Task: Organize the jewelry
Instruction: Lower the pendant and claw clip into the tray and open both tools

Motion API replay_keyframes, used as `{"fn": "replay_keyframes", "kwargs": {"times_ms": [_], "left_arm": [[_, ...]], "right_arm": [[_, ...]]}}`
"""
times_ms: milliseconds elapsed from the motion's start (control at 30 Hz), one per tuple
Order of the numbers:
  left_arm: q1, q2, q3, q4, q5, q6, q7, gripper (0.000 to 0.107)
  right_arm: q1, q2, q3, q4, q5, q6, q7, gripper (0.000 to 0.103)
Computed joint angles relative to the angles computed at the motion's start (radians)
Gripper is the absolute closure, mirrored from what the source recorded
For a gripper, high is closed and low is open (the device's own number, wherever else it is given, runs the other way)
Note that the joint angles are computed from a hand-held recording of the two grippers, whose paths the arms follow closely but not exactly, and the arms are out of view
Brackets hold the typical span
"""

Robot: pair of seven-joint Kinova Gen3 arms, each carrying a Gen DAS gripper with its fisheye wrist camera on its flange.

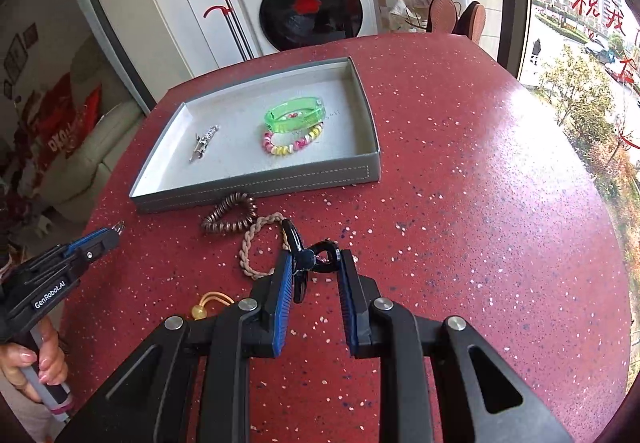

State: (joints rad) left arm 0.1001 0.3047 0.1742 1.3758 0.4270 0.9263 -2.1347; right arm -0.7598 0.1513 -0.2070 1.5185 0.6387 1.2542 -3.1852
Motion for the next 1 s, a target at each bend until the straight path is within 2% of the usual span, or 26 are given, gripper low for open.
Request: {"fn": "replay_keyframes", "kwargs": {"times_ms": [200, 367, 667, 800, 1000], "left_arm": [[0.040, 0.036, 0.009, -0.096, -0.032, -0.001, 0.013, 0.074], [0.080, 0.101, 0.008, -0.206, -0.078, 0.009, 0.066, 0.074], [0.162, 0.281, -0.014, -0.473, -0.201, 0.156, 0.190, 0.074], [0.192, 0.363, -0.022, -0.587, -0.239, 0.236, 0.225, 0.074], [0.235, 0.419, -0.041, -0.649, -0.287, 0.237, 0.251, 0.074]], "right_arm": [[0.037, 0.049, 0.035, -0.104, -0.002, -0.012, 0.139, 0.079], [0.091, 0.096, 0.076, -0.177, -0.060, -0.054, 0.265, 0.079], [0.208, 0.210, 0.137, -0.288, -0.267, -0.064, 0.494, 0.079], [0.240, 0.243, 0.160, -0.295, -0.325, -0.084, 0.533, 0.079], [0.255, 0.273, 0.193, -0.305, -0.330, -0.111, 0.540, 0.079]]}}
